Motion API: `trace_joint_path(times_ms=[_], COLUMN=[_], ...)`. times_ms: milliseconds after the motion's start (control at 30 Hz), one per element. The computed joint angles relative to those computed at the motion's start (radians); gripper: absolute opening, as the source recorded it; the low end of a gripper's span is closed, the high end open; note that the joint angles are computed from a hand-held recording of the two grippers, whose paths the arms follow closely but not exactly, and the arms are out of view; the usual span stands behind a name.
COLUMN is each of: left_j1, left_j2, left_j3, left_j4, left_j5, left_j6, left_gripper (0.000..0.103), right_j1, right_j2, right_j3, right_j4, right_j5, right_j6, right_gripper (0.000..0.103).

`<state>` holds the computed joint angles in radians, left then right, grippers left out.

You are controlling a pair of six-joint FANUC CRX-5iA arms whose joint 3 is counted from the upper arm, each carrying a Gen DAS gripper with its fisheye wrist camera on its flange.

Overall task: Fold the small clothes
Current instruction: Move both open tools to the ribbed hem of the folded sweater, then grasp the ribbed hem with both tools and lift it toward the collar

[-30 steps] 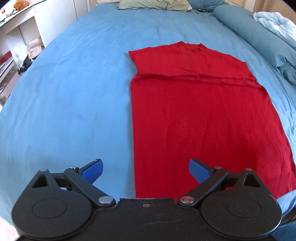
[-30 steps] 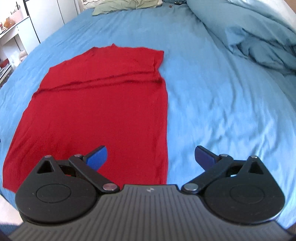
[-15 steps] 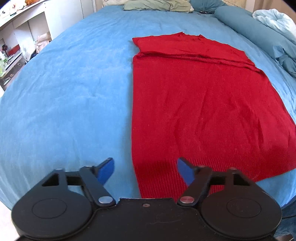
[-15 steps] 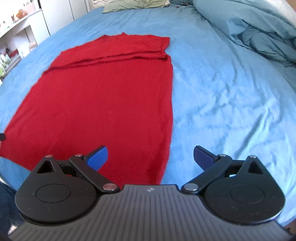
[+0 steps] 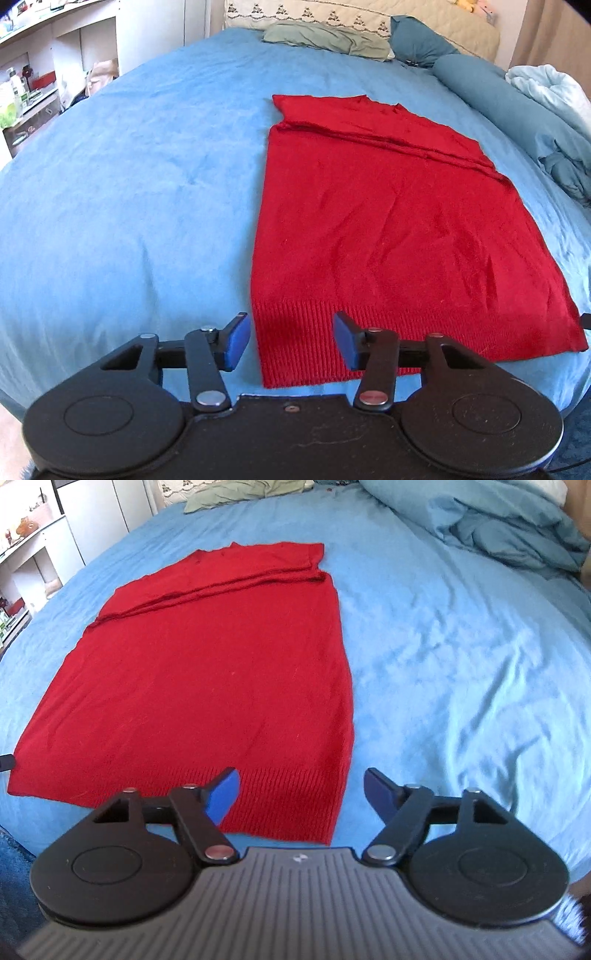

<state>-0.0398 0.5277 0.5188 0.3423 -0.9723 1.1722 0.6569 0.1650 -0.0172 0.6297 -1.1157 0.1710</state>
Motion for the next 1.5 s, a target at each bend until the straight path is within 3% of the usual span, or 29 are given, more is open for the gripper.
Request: trace_joint_path(times_ms=[200, 767, 867, 967, 1033, 1233, 1500], left_j1=[0.002, -0.009, -0.01, -0.007, -0.007, -0.01, 0.002], left_j2=[-0.004, 0.006, 0.002, -0.001, -0.002, -0.013, -0.066], left_j3=[-0.023, -0.037, -0.041, -0.045, -0.046, -0.047, -0.078], left_j4=[0.001, -0.022, -0.024, -0.018, -0.016, -0.018, 0.061], left_j5=[-0.011, 0.007, 0.011, 0.011, 0.012, 0.02, 0.104], left_j6=[0.014, 0.068, 0.066, 0.068, 0.07, 0.076, 0.018], left_gripper=[0.046, 0.042, 0.034, 0.02, 0.012, 0.005, 0.005], right_j1=[0.013, 0.008, 0.014, 0.018, 0.019, 0.01, -0.002], right_j2=[0.031, 0.007, 0.009, 0.011, 0.012, 0.001, -0.048], right_j3=[0.012, -0.065, -0.067, -0.068, -0.068, -0.076, -0.091], right_j4=[-0.03, -0.009, 0.002, 0.013, 0.017, 0.02, 0.085], right_j5=[-0.055, 0.014, 0.013, 0.015, 0.022, 0.057, 0.103], right_j6=[-0.052, -0.153, -0.164, -0.173, -0.177, -0.183, -0.229], right_gripper=[0.076, 0.074, 0.071, 0.065, 0.054, 0.025, 0.023])
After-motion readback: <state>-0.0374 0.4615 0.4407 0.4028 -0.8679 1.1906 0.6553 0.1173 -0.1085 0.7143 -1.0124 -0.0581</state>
